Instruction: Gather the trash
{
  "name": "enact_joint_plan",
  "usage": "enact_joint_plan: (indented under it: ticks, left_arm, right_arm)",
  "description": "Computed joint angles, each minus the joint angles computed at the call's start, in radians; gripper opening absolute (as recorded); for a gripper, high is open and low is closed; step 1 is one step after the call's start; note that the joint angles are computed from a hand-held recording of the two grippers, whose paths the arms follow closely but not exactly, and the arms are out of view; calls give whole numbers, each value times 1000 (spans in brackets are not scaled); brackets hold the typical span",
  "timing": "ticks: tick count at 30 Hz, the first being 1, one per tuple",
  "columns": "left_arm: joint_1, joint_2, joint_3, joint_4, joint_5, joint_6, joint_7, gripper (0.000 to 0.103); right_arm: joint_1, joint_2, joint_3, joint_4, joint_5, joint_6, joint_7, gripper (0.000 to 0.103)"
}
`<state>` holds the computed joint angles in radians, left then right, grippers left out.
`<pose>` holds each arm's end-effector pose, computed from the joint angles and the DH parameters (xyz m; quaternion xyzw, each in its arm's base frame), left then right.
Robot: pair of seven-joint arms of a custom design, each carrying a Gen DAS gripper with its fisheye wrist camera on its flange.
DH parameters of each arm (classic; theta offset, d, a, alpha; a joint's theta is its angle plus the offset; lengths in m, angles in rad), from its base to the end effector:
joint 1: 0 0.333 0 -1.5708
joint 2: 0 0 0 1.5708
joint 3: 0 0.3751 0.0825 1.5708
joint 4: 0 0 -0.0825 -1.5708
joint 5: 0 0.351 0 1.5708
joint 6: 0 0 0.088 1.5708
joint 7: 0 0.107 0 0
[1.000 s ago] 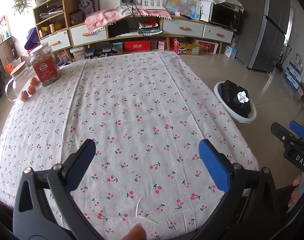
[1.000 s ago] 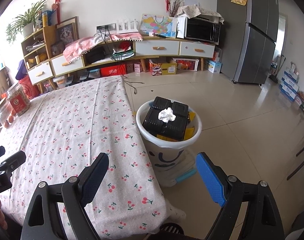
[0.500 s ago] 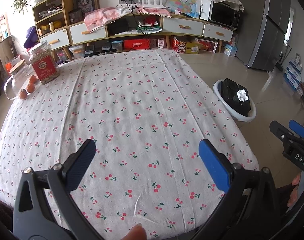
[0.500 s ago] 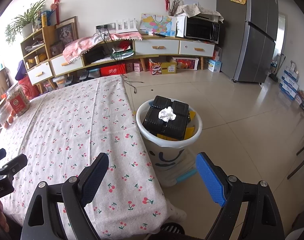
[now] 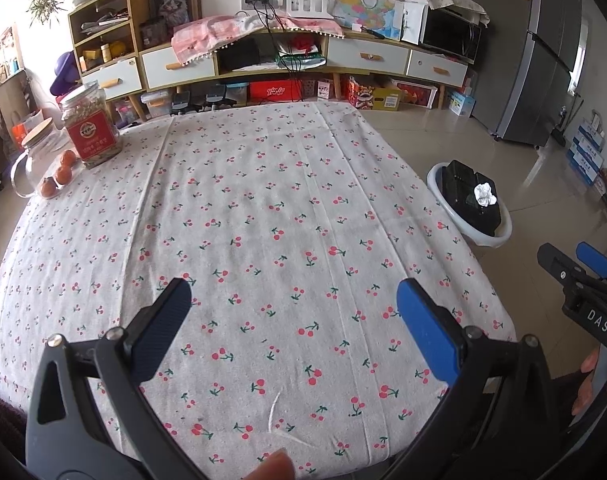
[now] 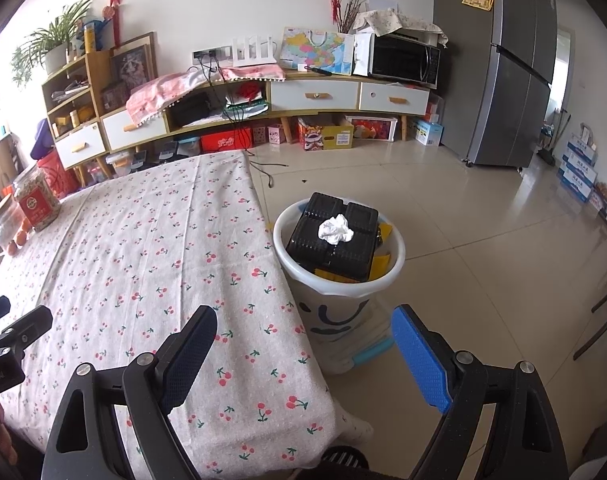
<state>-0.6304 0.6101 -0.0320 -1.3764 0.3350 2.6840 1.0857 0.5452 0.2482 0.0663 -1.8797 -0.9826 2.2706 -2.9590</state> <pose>0.6073 -0.4773 0.5001 -0.5115 0.7820 -0.3065 0.1813 0.5232 0.3369 0.4769 -0.4574 0.8039 -0.3203 0.2048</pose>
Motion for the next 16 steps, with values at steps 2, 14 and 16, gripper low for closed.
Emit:
enact_joint_plan:
  ticks: [2,14,16]
  left_arm:
    - [-3,-1,4,-1,2,2,-4,102]
    - [1,-1,-4,1,1,-3,-3,102]
    - [7,1,-14,0,-9,1,10,102]
  right_arm:
    - [1,0,0,1,-3,-2,3,91]
    - [6,-1,1,3,-22,-5,21,91]
    - [6,-1,0,4,-29,-2,23,91]
